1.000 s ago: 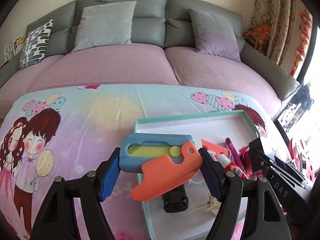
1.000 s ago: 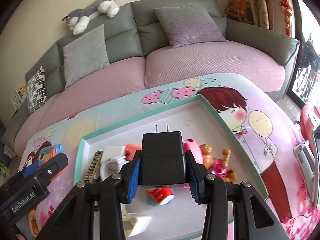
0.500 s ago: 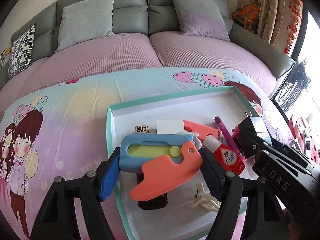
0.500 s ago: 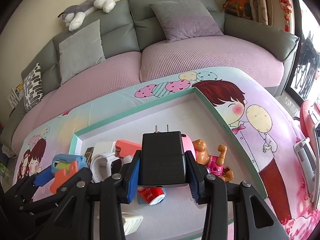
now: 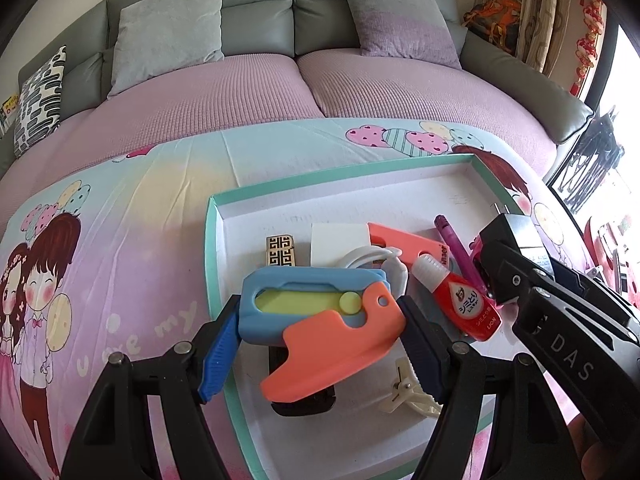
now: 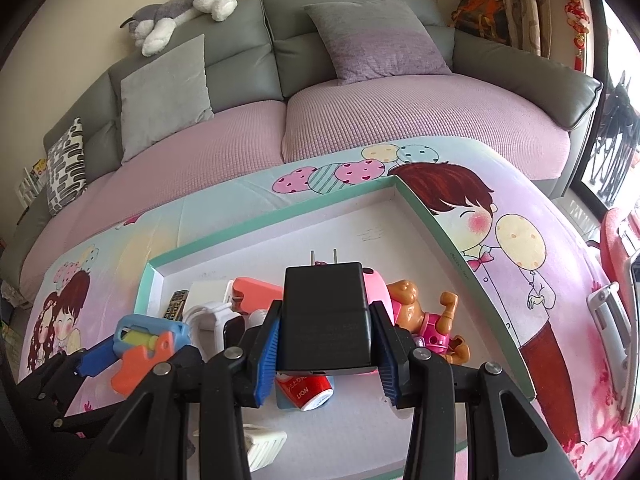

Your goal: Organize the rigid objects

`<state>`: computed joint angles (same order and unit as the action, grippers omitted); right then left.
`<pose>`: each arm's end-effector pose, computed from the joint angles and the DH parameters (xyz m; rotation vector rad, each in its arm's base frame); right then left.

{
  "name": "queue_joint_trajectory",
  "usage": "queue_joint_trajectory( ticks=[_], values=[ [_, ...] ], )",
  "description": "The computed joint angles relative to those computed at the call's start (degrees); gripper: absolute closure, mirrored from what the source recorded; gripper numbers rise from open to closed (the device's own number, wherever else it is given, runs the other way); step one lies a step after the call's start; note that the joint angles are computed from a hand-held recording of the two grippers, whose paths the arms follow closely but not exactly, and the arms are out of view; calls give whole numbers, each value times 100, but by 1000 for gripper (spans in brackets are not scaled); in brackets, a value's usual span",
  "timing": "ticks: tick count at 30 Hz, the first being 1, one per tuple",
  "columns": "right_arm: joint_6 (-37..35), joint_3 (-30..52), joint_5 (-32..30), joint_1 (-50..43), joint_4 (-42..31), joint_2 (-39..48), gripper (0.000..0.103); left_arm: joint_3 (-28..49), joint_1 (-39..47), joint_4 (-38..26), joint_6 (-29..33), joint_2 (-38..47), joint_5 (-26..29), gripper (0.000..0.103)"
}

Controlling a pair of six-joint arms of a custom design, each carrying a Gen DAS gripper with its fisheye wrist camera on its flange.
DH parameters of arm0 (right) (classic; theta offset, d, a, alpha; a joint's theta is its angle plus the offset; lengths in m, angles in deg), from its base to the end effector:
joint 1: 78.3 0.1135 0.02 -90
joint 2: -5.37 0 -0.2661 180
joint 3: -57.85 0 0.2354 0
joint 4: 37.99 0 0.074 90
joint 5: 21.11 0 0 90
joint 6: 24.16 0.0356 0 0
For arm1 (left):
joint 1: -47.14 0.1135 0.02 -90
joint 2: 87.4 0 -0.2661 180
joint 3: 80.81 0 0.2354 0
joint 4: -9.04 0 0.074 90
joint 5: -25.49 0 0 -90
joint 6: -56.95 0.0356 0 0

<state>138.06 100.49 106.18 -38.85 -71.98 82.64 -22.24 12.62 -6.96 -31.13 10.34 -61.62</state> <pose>0.1622 0.1056 0.1440 0.8243 2.2611 -0.0800 0.2469 -0.1720 0.1386 0.8187 2.4225 -0.2870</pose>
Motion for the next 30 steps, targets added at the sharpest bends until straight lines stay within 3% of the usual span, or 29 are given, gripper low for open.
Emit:
queue_joint_trajectory(
  ticks=[17,30],
  values=[
    [-44,75,30,43,-91,-4,57,69,-1,-162,18,-46,-127,26],
    [-1,217,104,158,-313,-73,57,-21,500,-141,-120,-496,-73,26]
  ],
)
